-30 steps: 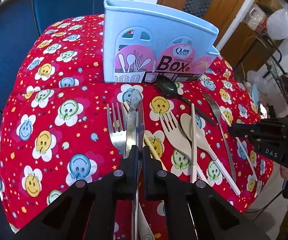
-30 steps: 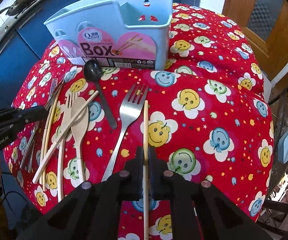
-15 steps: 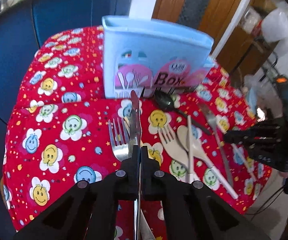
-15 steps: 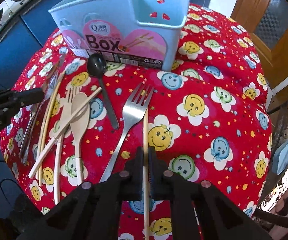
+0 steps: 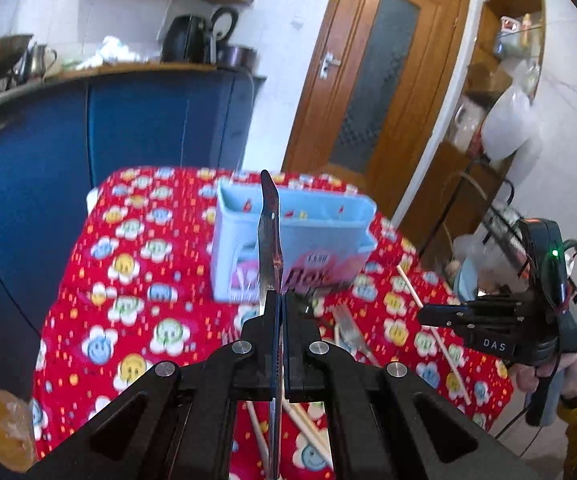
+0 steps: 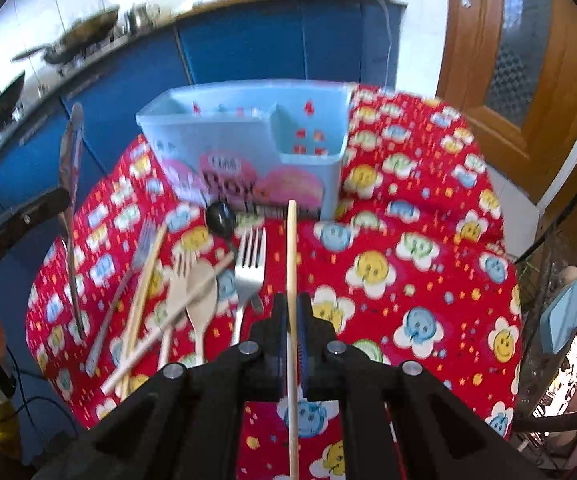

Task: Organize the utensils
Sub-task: 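Lift the chopstick and knife and carry both over the blue holder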

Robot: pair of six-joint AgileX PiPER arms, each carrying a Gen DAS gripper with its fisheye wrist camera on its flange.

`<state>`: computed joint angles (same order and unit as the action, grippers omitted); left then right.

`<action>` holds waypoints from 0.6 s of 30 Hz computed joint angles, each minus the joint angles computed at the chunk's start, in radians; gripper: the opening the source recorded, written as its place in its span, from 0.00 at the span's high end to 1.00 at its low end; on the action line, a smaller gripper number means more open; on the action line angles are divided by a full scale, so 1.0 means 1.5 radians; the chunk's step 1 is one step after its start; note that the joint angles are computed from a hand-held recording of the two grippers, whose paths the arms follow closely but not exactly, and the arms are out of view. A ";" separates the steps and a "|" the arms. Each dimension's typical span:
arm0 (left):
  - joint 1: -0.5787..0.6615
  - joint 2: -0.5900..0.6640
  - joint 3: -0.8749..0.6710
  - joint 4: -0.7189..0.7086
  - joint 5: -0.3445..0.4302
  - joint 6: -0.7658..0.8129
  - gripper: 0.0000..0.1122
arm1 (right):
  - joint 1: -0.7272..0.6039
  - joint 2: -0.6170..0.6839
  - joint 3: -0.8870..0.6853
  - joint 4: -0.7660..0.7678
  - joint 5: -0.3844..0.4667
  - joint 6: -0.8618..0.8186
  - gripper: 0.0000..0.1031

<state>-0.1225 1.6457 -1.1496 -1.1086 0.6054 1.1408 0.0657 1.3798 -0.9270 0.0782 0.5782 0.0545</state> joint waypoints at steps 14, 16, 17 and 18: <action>-0.035 0.068 -0.180 -0.066 -0.083 -0.024 0.99 | -0.056 -0.016 -0.018 0.234 -0.231 -0.201 0.94; -0.041 0.094 -0.228 -0.072 -0.092 -0.041 0.99 | -0.059 -0.002 -0.038 0.277 -0.257 -0.246 0.94; -0.045 0.104 -0.246 -0.077 -0.099 -0.045 0.99 | -0.059 0.011 -0.054 0.321 -0.272 -0.289 0.94; -0.050 0.115 -0.263 -0.086 -0.108 -0.041 0.99 | -0.060 0.022 -0.065 0.383 -0.283 -0.351 0.94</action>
<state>-0.1969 1.8179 -1.5443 -1.2377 0.4432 1.0787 -0.0250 1.4131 -1.0244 0.6527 0.1536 -0.4714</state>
